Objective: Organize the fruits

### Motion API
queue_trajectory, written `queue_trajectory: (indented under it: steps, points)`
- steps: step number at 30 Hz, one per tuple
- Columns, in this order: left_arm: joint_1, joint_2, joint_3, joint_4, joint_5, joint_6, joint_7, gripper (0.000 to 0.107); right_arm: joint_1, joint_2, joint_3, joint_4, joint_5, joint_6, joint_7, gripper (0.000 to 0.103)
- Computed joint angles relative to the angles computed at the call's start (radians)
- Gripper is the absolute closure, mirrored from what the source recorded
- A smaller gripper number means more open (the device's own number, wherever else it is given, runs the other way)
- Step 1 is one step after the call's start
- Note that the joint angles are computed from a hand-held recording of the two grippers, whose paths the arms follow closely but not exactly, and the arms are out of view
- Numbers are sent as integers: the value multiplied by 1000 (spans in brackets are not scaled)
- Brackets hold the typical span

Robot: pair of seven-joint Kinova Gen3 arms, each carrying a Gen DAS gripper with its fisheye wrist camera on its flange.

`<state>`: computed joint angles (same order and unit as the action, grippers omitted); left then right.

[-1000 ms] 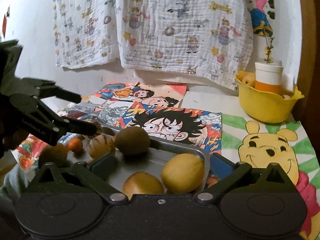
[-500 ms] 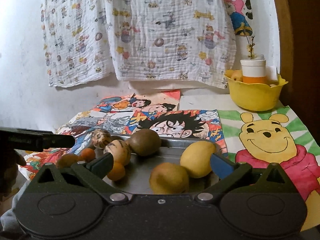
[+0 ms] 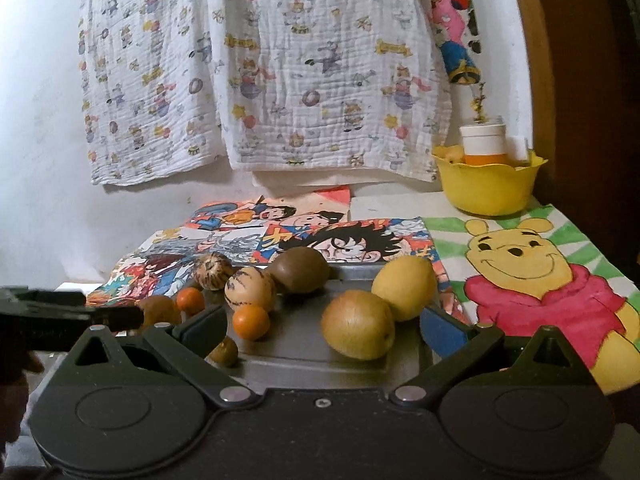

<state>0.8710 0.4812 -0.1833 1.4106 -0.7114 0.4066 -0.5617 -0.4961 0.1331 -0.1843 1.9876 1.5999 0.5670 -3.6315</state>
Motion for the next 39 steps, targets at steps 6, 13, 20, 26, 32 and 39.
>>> queue_trajectory:
  steps: [6, 13, 20, 26, 32, 39]
  points:
    - [58, -22, -38, 54, -29, 3, 60, 5, -52, -12, -27, 32, 10, 112, -46, 1]
    - [71, -43, -41, 95, -117, 17, 214, 5, -91, -28, -49, 73, 31, 212, -74, 1]
    - [57, -50, 8, 102, -196, 66, 279, 5, -83, -43, -53, 101, 25, 172, -106, 1]
    - [33, -52, 51, 105, -235, 92, 302, 5, -88, -38, -55, 99, 15, 172, -81, 1]
    - [9, -52, 82, 101, -234, 102, 294, 5, -86, -39, -53, 99, 17, 162, -68, 1]
    - [1, -50, 96, 97, -227, 110, 278, 5, -86, -37, -54, 101, 24, 165, -71, 1]
